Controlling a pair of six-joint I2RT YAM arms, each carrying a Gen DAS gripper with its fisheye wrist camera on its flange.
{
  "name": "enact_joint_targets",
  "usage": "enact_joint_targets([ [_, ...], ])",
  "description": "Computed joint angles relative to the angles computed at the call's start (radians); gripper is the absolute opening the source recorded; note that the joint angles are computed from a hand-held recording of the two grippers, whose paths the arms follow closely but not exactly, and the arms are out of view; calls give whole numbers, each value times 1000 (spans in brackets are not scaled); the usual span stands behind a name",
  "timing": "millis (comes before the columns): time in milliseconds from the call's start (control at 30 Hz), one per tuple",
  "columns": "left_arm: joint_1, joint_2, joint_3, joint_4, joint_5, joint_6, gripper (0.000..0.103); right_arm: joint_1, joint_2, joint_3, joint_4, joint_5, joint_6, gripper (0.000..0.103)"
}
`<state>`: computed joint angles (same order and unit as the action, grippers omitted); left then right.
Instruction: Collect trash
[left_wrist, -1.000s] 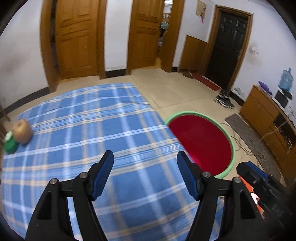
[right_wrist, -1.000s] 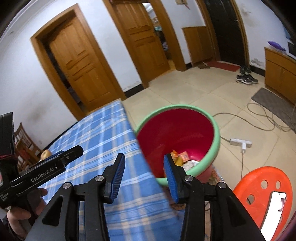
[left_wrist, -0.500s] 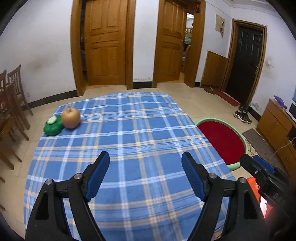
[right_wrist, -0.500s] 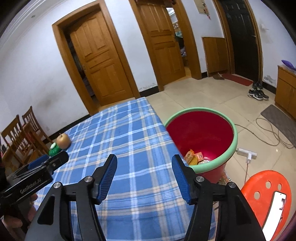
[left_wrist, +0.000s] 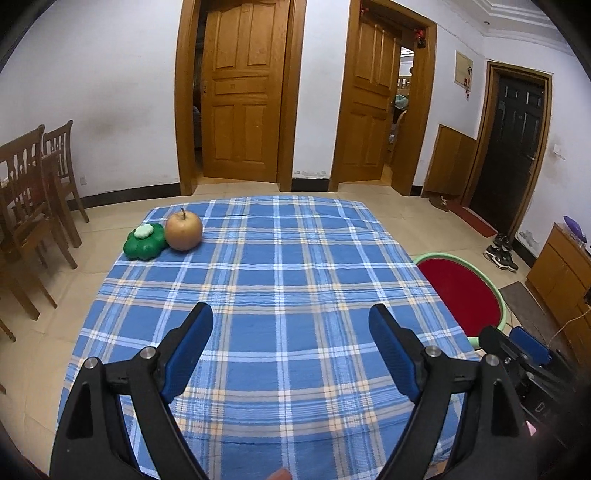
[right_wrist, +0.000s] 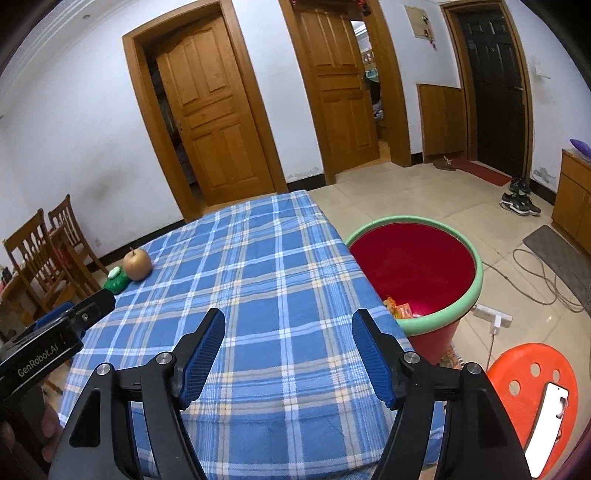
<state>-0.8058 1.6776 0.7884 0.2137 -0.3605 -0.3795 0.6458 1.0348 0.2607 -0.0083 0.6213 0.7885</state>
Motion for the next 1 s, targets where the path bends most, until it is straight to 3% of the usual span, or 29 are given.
enact_joint_targets([
  [1000, -1, 19, -6, 1, -17, -21, 85, -16, 5, -29, 27, -24, 9, 73],
])
